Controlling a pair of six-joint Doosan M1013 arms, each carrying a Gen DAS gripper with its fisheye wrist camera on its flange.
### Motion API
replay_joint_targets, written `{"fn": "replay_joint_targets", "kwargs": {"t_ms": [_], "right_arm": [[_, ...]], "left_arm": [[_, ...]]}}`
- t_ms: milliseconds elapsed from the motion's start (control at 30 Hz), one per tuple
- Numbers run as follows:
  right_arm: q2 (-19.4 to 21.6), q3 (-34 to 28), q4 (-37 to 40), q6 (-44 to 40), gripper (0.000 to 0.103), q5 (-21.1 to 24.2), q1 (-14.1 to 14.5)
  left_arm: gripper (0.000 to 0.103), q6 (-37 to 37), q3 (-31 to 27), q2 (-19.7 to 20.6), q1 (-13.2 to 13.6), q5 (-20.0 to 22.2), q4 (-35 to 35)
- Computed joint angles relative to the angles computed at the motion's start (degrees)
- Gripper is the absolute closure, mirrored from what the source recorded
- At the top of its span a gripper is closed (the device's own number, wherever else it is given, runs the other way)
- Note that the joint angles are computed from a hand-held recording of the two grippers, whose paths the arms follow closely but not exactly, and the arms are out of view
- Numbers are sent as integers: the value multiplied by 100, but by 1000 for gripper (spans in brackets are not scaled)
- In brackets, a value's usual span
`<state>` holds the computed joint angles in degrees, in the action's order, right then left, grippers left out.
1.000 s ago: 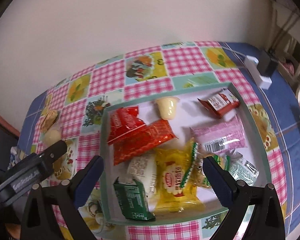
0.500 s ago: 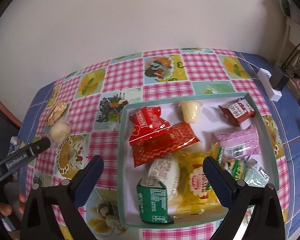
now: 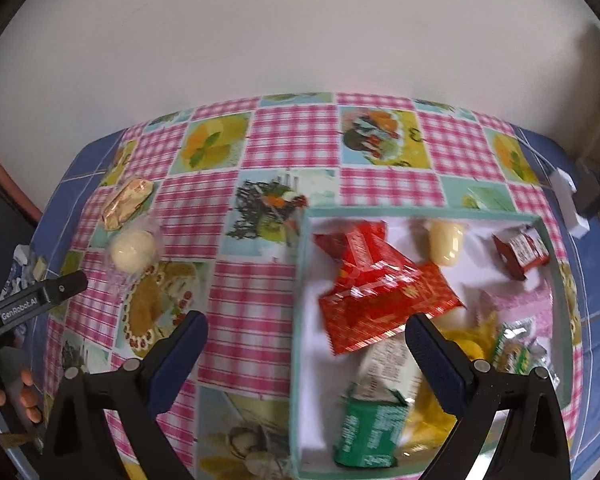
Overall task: Organize snacks
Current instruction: 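Move the left gripper to the cream bread packet while the right moves to the bagged bun, then grasp the cream barcode bread packet with the left gripper while the right grasps the bagged bun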
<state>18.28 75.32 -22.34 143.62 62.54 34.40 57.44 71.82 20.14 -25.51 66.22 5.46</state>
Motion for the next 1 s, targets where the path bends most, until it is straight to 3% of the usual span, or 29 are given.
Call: {"fn": "replay_joint_targets", "kwargs": {"t_ms": [467,1000], "right_arm": [[943,-1341,257,-691,3,520,78],[2062,-2827,1306,-1594,3,867,84]], "left_arm": [[0,968,-158,175,735,-50,-946],[0,1305,-403,519,955,-32,-1199]]}}
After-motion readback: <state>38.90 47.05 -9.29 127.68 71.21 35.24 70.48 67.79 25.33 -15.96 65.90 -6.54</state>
